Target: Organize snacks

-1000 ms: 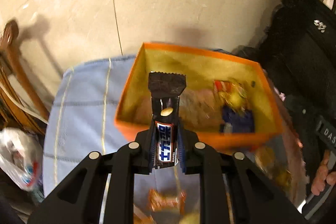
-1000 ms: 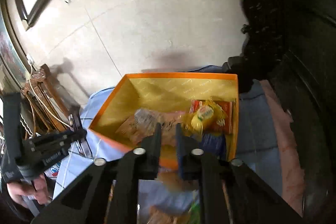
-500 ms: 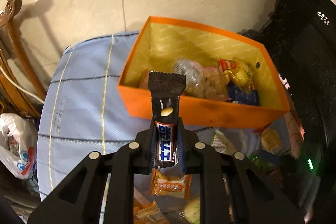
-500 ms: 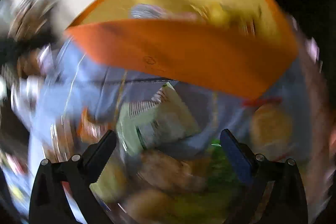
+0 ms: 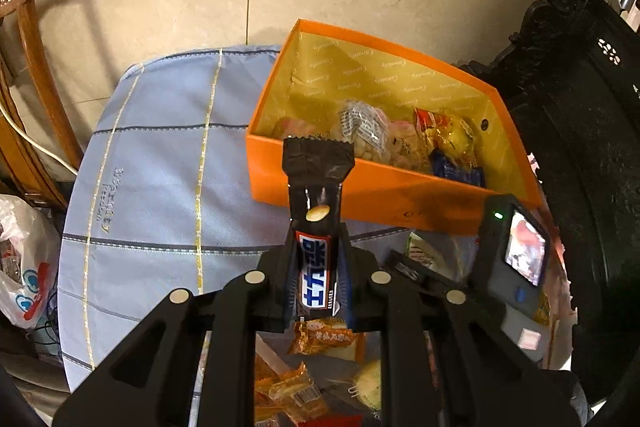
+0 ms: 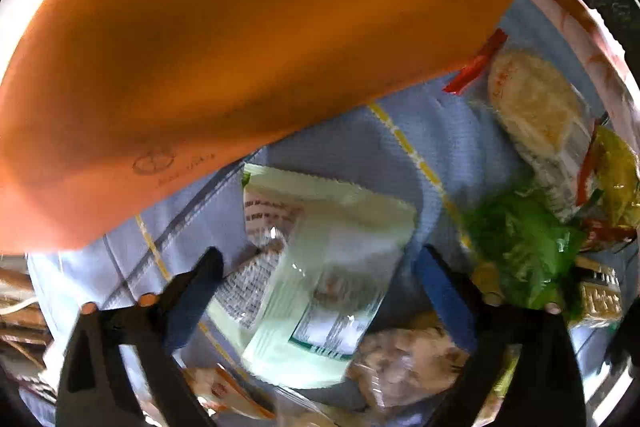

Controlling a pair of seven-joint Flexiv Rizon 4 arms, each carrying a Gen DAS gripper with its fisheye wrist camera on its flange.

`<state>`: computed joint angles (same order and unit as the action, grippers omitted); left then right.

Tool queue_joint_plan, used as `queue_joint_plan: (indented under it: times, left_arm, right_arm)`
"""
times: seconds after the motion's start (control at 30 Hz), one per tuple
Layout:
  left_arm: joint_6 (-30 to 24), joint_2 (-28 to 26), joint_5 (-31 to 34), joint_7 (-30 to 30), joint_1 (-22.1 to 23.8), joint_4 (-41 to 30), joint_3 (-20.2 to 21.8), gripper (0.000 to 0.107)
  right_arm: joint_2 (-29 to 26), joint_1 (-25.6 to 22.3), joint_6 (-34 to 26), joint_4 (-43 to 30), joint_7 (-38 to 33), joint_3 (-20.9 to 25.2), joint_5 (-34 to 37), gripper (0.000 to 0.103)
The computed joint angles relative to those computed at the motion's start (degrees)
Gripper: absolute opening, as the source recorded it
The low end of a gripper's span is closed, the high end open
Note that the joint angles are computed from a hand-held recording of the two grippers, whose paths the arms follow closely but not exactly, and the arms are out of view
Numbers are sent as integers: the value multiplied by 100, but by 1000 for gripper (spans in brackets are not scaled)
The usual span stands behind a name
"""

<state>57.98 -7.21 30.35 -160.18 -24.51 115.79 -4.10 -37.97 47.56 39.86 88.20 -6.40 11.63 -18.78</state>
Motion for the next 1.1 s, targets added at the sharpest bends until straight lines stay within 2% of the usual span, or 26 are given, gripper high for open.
queue_joint_plan:
  times: [0.03, 0.07, 0.13, 0.2, 0.4, 0.5, 0.63, 0.73, 0.8, 0.9, 0.97, 1.03, 1.1]
  left_arm:
    - [17, 20, -40, 22, 9, 42, 1, 17]
    - [40, 50, -66, 22, 13, 92, 2, 17]
    - [57, 98, -78, 3, 17, 157, -8, 17]
    - [45, 164, -87, 2, 9, 213, -38, 17]
    - [-315, 377, 72, -101, -14, 254, -167, 17]
    - [-375, 435, 28, -157, 24, 302, -222, 17]
    - [-450, 416, 38, -163, 30, 261, -302, 17]
    - [-531, 373, 15, -158, -1, 215, -337, 17]
    - [-529, 360, -25, -98, -17, 208, -339, 17]
    - [-696, 365, 24, -114, -49, 125, -342, 17]
    - [-715, 385, 43, -121, -46, 96, -332, 17]
    - [-731, 378, 83, -80, -30, 15, -334, 17]
    - [-905, 314, 148, -59, -36, -145, -353, 17]
  right_arm:
    - [161, -50, 291, 297, 41, 6, -1, 58]
    - [280, -152, 657, 567, -24, 52, 28, 55]
    - [451, -318, 1288, 994, -69, 112, 118, 41]
    - [635, -486, 1900, 1436, -189, 183, 212, 36]
    - [1037, -798, 3118, 2202, -627, 270, 286, 33]
    - [1349, -855, 3481, 2539, -813, 296, 297, 33]
    - [1686, -777, 3324, 2529, -1003, 186, -41, 32]
    - [1716, -890, 3693, 2609, -1099, 243, 76, 30]
    - [1932, -699, 3810, 2785, -1067, -25, -369, 30]
    - [2098, -829, 3926, 2754, -1230, 70, -438, 30]
    - [2135, -759, 4116, 2683, -1117, -99, -658, 28]
    - [2148, -580, 4026, 2509, -1034, -453, -1294, 27]
    - [2038, -783, 3900, 2234, -1246, -253, -1166, 26]
